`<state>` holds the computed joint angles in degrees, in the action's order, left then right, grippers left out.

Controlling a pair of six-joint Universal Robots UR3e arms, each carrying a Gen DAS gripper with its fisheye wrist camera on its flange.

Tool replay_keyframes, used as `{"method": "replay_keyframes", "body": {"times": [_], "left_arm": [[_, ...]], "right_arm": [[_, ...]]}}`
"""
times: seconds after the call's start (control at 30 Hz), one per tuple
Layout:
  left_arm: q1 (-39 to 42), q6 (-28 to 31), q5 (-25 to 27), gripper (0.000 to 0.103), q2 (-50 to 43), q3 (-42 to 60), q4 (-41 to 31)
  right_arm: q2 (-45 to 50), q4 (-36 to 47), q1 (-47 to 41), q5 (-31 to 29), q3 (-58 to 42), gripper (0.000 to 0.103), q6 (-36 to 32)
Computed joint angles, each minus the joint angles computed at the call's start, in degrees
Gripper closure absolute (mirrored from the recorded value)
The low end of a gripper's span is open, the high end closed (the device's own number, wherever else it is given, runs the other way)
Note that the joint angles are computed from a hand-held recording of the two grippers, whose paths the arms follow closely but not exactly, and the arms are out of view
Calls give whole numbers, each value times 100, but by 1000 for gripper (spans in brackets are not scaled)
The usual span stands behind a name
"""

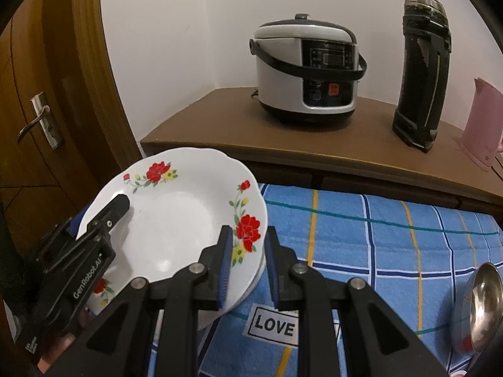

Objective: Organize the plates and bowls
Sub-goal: 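Carry the red-flower plate over the floral bowl stack with both grippers, then lower the red-flower plate onto the floral bowl stack with both grippers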

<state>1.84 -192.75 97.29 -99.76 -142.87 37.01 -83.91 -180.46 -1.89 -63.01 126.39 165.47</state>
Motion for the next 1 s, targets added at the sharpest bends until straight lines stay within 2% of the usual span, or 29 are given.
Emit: {"method": "replay_keyframes", "body": {"times": [0.8,1.0], "left_arm": [[-27,39,105,64,-334,434,-628],[230,-43,-225,64,-234,441,-960]], "right_arm": [[1152,16,331,-279,-897,82,307],[1288,124,416,-327,-1068,82,332]]}}
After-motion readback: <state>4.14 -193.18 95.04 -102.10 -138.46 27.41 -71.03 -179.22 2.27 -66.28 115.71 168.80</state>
